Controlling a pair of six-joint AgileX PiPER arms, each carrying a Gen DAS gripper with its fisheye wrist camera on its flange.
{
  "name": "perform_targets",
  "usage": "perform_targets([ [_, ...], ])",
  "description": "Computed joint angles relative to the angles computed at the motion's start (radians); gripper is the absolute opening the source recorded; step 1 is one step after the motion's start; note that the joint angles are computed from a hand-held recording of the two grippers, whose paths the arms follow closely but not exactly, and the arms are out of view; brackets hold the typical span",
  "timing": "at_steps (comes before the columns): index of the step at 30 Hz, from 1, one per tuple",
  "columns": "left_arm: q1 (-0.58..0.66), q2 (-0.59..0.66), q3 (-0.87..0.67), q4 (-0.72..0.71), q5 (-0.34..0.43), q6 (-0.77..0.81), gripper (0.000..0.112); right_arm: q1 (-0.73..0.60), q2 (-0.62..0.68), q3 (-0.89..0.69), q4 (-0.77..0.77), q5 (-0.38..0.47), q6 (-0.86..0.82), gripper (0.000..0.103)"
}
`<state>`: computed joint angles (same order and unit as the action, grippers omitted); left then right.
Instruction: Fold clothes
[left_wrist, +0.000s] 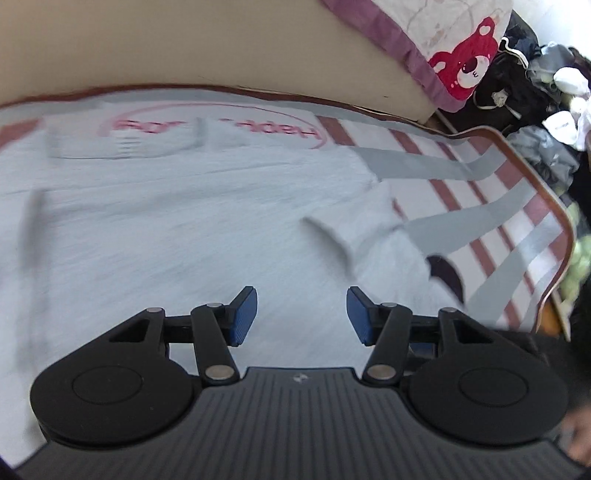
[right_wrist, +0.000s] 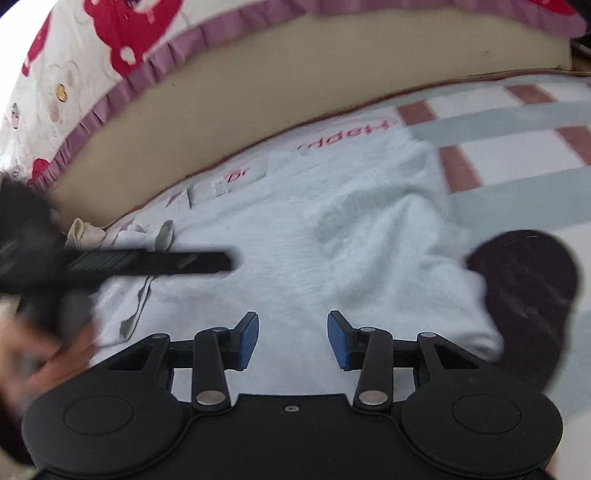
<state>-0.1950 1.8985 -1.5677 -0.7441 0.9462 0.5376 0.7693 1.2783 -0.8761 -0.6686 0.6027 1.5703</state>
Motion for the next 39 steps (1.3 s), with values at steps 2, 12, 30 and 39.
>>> perform_targets([
  [2,-0.031,0.085,-0.091,-0.028,0.037,0.019,0.053,0.111,-0.041,0.01,-0.093,0.168,0.058,0.047],
  [12,-0.174,0.196,-0.25,0.122,-0.088,-0.039,0.003,0.155,0.017,0.021,-0.05,0.419,-0.092,0.048],
  [30,-0.061,0.063,-0.062,-0.165,-0.016,0.135,0.017,0.07,-0.033,0.098,-0.124,0.299,0.043,0.023],
  [39,-0.225,0.05,0.023,-0.038,-0.077,0.251,0.009,0.132,0.004,0.073,-0.196,0.339,0.03,0.005],
])
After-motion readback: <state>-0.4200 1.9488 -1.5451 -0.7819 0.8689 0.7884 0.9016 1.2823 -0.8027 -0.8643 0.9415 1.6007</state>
